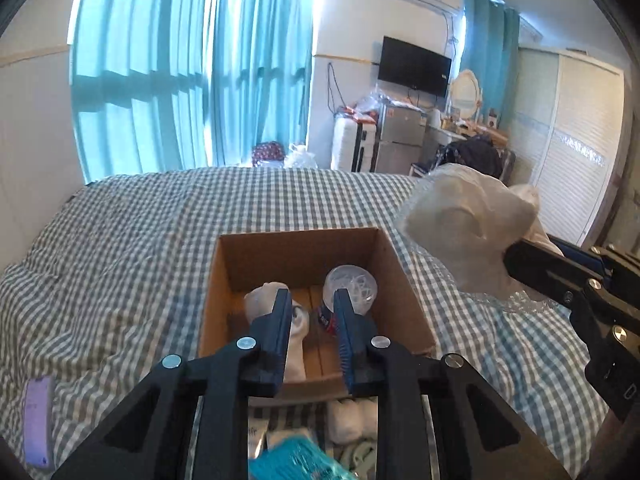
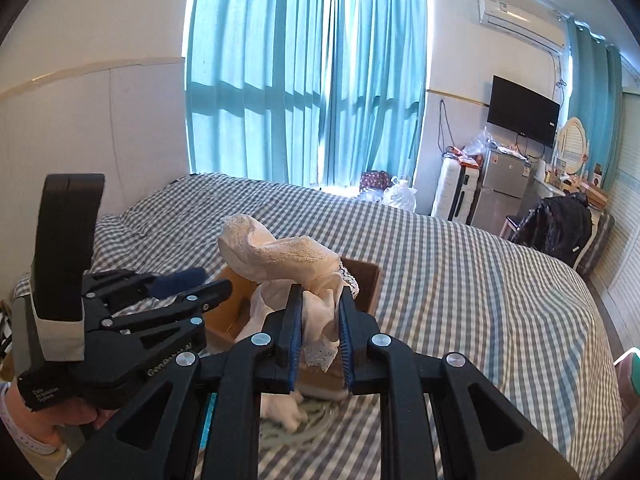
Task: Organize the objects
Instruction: 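Grasp the white glove with the left gripper while the right gripper drops the cloth into the box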
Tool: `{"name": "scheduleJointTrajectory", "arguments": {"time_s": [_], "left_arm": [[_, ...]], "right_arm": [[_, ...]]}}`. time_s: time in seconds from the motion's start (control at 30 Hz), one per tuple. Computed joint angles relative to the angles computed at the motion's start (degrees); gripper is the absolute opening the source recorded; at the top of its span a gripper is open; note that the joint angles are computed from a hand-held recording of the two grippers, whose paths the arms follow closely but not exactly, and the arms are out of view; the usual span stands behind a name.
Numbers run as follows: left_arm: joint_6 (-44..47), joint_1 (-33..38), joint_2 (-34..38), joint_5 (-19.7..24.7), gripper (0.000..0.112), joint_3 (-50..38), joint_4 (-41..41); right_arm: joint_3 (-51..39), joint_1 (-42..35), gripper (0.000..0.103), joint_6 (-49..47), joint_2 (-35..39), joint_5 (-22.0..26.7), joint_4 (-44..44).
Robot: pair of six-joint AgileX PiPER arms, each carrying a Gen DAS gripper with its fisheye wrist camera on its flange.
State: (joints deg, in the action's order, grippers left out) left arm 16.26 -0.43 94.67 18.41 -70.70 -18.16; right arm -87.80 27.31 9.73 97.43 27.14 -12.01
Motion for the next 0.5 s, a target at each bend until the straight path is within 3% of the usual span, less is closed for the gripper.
{"name": "scheduleJointTrajectory", "arguments": {"time_s": [0.27, 0.5], "left_arm": [[2.34, 1.61, 11.63, 3.25, 0.017, -12.82, -1.87], [0.69, 2.24, 21.23, 5.70, 0.016, -23.44, 1.52]], "right_arm": [[-18.81, -2.93, 0.016, -6.55, 14.44, 5.09, 6.50], [-43.98, -4.10, 0.016, -12.26, 31.91, 15.74, 11.63]]}}
